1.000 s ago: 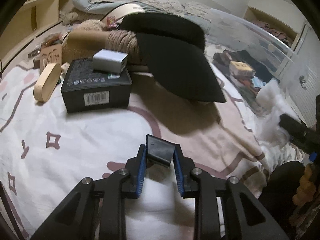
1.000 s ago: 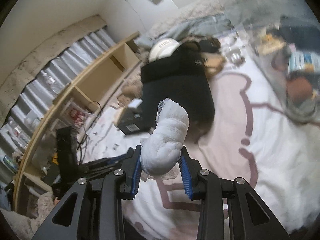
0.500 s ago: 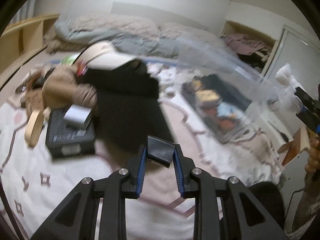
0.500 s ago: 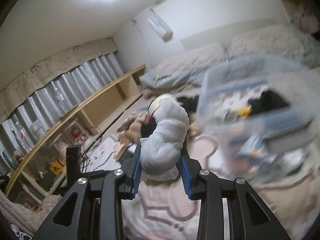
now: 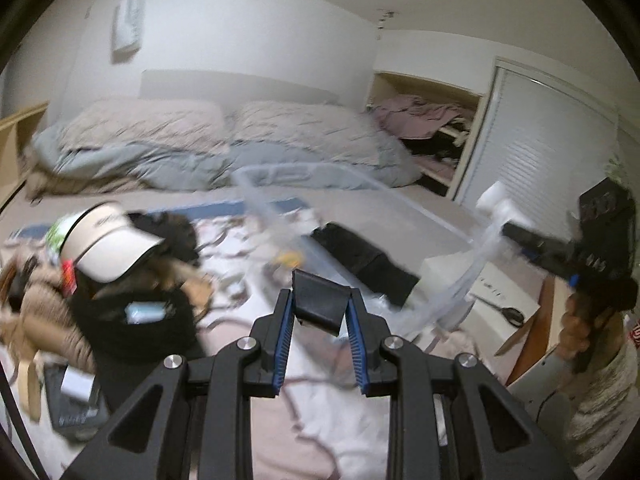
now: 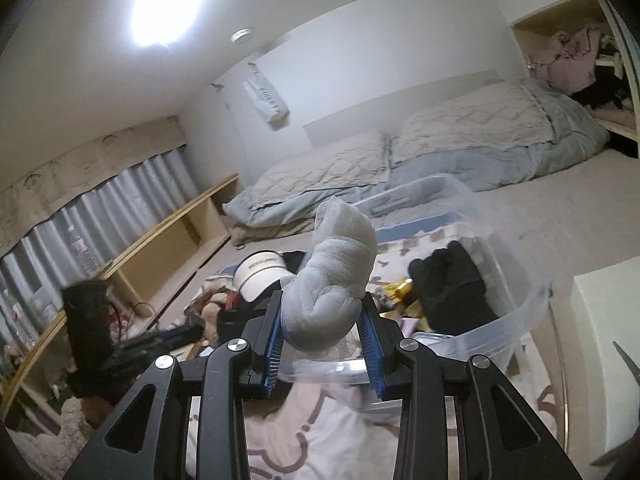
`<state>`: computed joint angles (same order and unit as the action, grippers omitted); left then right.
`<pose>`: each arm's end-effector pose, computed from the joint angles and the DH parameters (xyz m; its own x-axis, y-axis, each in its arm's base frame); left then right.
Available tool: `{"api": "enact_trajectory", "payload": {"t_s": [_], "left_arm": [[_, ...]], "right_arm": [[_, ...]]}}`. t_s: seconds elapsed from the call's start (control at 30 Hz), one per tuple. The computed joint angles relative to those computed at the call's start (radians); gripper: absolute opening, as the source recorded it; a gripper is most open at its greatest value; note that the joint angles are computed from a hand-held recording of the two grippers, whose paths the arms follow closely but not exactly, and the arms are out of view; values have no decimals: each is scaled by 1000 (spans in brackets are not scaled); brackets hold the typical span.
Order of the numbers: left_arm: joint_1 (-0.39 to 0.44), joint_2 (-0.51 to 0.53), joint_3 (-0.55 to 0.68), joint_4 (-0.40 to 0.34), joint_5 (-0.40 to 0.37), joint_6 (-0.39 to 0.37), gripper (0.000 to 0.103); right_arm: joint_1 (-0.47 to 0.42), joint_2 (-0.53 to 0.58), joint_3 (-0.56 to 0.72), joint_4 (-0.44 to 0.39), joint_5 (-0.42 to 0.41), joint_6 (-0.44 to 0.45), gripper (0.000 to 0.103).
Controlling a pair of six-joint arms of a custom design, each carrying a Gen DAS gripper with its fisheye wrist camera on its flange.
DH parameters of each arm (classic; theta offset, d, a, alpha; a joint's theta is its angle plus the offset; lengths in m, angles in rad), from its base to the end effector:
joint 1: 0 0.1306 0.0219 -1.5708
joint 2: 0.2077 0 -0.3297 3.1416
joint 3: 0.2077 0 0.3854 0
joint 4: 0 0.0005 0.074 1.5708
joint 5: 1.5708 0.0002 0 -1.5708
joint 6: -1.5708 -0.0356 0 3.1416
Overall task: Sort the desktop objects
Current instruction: 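Carry the black block and white cloth over the clear bin with both tools, then open the left tool over the bin dropping the block while right tool releases the cloth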
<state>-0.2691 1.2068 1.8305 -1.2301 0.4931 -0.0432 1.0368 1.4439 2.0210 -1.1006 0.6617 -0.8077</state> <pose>0.3520 -0.1151 0.6212 -0.5226 0.1836 -0.8326 0.6323 0.7385 -0.2340 0.2533 0.3844 0.6183 -0.4709 0.3238 -0.8206 -0.0983 0.9051 0.4136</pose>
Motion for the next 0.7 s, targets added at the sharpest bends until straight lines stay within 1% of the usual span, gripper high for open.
{"api": "enact_trajectory", "payload": {"t_s": [0.1,0.23,0.3,0.37,0.47,0.57,0.7], "left_arm": [[-64,60,84,-1,-25,9,26],[-130,179,230,-65,-45,18,26],[-157,248,315,-122,-74,18,26],[-178,332,422,-208,-101,17,26],[-205,439,563,-311,-130,25,26],[-228,501,644,-380,-165,17,26],[-245,539,687,-419,-188,9,26]], "right_arm": [[-11,-20,-26,-1,-8,-15,36],[-18,-51,-60,8,-10,-17,36],[-22,-67,-78,17,-15,-12,36],[-25,-69,-80,17,-17,-6,36],[-37,-63,-74,7,-24,0,36],[-47,-63,-74,3,-41,-5,36],[-59,-54,-61,-14,-58,-12,36]]}}
